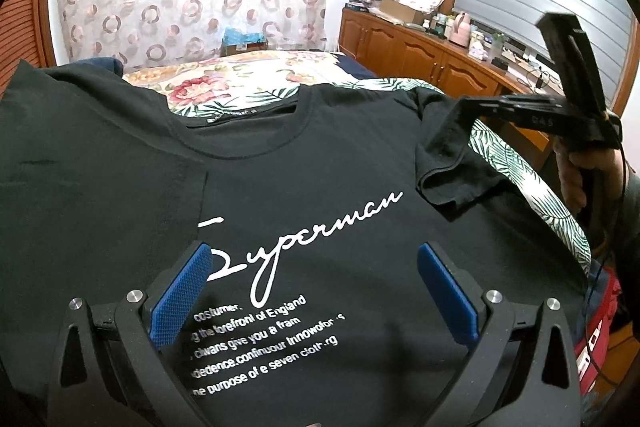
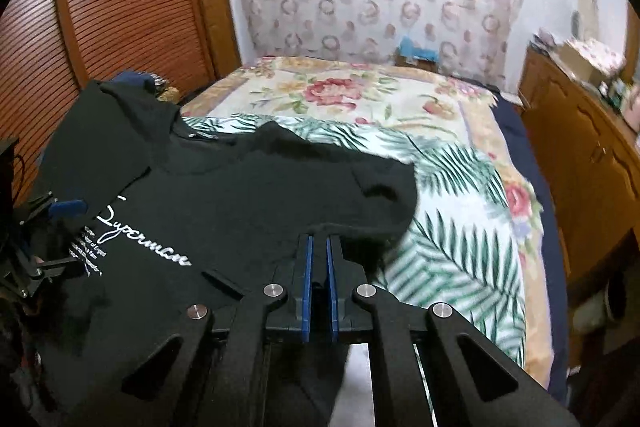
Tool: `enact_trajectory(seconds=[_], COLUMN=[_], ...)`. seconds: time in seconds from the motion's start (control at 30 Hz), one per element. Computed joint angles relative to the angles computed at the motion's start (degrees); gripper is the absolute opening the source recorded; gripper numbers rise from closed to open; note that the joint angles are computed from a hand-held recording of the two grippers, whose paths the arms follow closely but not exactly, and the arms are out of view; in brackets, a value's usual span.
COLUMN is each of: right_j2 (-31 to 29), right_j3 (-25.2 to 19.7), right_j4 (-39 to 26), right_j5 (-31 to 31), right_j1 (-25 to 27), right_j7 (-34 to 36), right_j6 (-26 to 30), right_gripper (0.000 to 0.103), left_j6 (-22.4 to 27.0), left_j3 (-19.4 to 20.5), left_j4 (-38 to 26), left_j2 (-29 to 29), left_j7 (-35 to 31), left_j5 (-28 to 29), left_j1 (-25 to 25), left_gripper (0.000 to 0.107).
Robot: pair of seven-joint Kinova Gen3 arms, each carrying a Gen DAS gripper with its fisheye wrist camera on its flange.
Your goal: Fold small clothes
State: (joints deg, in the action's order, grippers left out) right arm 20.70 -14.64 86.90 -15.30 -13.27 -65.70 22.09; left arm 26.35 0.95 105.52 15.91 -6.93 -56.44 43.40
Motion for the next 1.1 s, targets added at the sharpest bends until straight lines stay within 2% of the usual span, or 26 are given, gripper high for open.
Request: enact_trajectory(seconds=[0.23, 0.37, 0.4, 0.43, 0.5, 0.57, 0.63, 0.77, 0.87, 1.03, 1.1], right_j2=[5.47, 9.77, 10.92, 11.68, 12.25, 12.37, 11.61, 10.77, 10.85, 13.88, 15.06], right_j3=[-2.77, -1.24, 0.97, 2.13, 1.31, -0.57, 0.51, 1.79, 3.28, 6.0, 6.73], right_j4=[-9.42, -16.07, -18.16, -19.47, -19.59, -18.66, -16.59, -13.57, -12.46, -16.28, -18.74], right_j5=[0.21, 0.72, 1.6, 2.22, 1.51, -0.14, 0.22, 1.62, 3.08, 6.39, 7.52], right_j1=[-1.52, -4.5, -6.35, -7.28, -6.07, -3.72, -3.59, -2.84, -2.68, -4.55, -5.38], right_j7=[5.47, 5.11, 3.12, 1.56, 1.04, 1.96, 0.8, -0.86, -3.09, -7.09, -8.68], right_j6=[3.43, 6.55, 7.42, 8.15, 7.14, 5.93, 3.95, 1.85, 1.47, 4.47, 6.34], right_gripper=[0.006, 0.008, 0.019, 0.036, 0.051, 0.055, 0.06, 0.062, 0.062, 0.062, 0.062], left_j6=[1.7, 3.34, 4.38, 5.56, 5.84, 5.49, 5.48, 3.14, 4.77, 5.06, 4.95], left_j3=[-0.37, 0.92, 1.26, 1.3, 1.94, 2.24, 2.53, 3.21, 4.21, 5.2, 5.25], left_j4=[1.23, 1.29, 1.07, 0.85, 1.24, 1.9, 2.57, 5.04, 5.67, 5.63, 5.37], left_j2=[-1.28, -1.56, -1.55, -1.66, -2.28, -3.27, -4.18, -6.97, -8.58, -9.98, -9.95], left_j7=[4.72, 5.48, 5.27, 5.18, 5.59, 6.08, 6.8, 7.81, 6.1, 0.69, -1.37], left_j5=[-3.34, -4.5, -4.71, -5.02, -5.84, -6.7, -7.77, -9.55, -8.98, -5.22, -3.2], left_j1=[-0.11, -1.25, -1.36, -1.25, -2.18, -3.28, -4.37, -8.01, -10.76, -15.69, -17.29], left_gripper=[0.102, 0.103, 0.103, 0.103, 0.103, 0.103, 0.103, 0.103, 0.102, 0.091, 0.081])
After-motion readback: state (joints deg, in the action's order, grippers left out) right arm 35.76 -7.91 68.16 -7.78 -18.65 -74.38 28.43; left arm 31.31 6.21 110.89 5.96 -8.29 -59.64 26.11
